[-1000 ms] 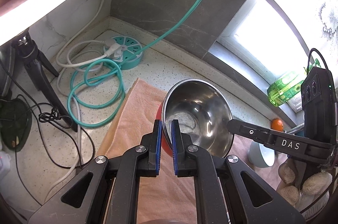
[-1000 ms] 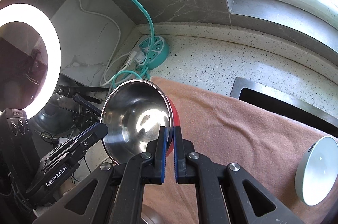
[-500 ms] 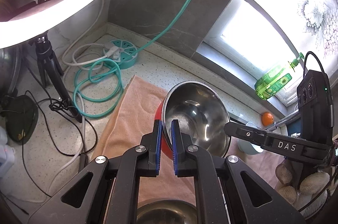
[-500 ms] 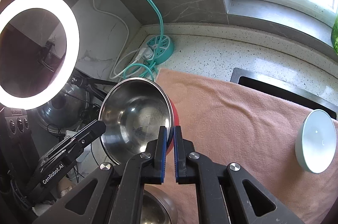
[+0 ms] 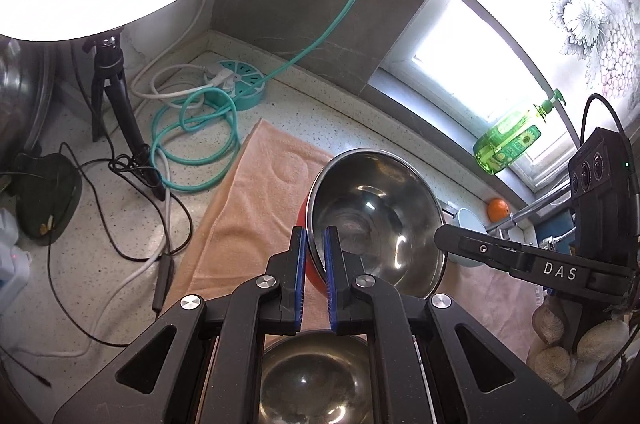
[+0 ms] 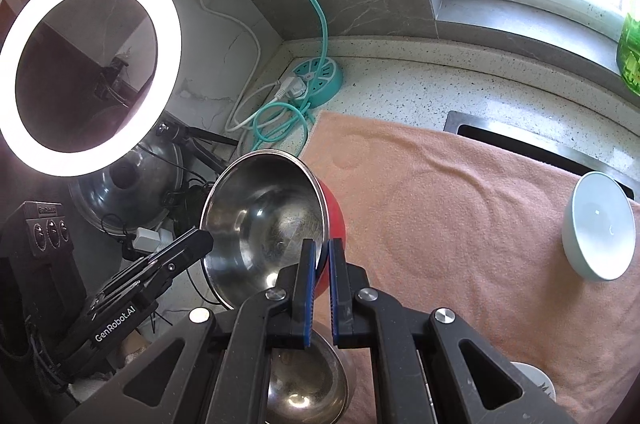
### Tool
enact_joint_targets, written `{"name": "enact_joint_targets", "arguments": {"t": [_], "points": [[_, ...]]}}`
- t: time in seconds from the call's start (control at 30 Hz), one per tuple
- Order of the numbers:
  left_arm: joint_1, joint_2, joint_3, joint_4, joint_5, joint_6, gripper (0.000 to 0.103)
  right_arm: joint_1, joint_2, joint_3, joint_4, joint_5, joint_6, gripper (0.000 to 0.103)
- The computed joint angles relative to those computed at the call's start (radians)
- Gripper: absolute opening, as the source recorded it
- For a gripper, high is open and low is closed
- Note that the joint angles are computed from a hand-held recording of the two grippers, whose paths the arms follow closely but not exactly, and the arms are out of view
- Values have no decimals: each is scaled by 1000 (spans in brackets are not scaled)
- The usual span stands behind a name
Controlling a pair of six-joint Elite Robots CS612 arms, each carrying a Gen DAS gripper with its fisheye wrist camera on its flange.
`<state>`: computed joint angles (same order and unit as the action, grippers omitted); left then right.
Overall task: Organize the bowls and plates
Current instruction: 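Lift the red bowl with both grippers and carry it over the steel bowl, then lower the red bowl into the large steel bowl with both grippers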
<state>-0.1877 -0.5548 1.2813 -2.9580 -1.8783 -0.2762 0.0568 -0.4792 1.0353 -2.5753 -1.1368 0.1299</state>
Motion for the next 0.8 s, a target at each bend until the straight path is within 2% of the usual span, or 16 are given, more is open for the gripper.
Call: {"name": "enact_joint_targets", "arguments": {"t": [0.53,0.8], "points": [[6,-57,115,-62,-18,12,7,12,-61,133,-74,5,13,6],[10,-74,155,-46,-33,22,7,17,-87,202,-111,8,20,6]]}}
